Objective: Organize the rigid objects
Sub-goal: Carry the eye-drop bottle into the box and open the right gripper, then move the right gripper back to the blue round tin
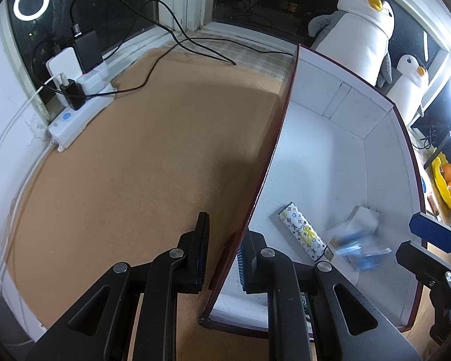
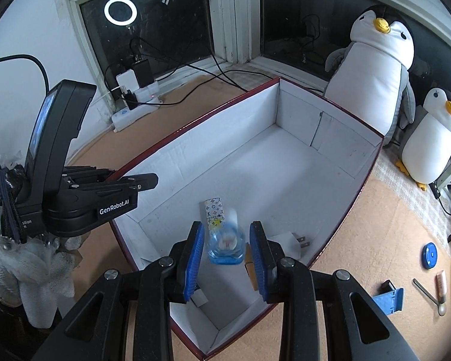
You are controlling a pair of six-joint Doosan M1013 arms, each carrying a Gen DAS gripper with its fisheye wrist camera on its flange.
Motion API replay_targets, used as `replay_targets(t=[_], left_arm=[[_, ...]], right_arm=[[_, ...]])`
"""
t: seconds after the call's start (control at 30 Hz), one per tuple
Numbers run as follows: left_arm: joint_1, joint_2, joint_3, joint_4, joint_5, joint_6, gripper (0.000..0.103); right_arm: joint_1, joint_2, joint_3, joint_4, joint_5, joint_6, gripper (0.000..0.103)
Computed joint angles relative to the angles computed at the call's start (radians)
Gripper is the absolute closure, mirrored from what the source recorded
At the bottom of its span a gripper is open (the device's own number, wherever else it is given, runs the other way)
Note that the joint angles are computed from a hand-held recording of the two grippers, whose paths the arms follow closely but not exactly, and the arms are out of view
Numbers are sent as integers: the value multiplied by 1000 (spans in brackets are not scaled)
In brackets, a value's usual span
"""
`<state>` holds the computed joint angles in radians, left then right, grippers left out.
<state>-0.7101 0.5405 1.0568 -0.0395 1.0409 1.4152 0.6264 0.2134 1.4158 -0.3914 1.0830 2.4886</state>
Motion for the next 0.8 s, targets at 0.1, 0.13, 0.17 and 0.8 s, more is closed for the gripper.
replay_targets(t=[0.1, 0.13, 0.17, 0.8], left_arm=[[-1, 1, -2, 3, 3, -1, 88], [-1, 1, -2, 3, 3, -1, 88], [-1, 1, -2, 3, 3, -1, 88], [-1, 5, -7, 12, 12, -2, 88]], right_arm=[[2, -4, 4, -20, -3, 17, 59], [1, -6, 7, -21, -8, 22, 58], [1, -8, 8, -21, -11, 25, 58], [4, -55, 67, -94, -62, 149, 51]])
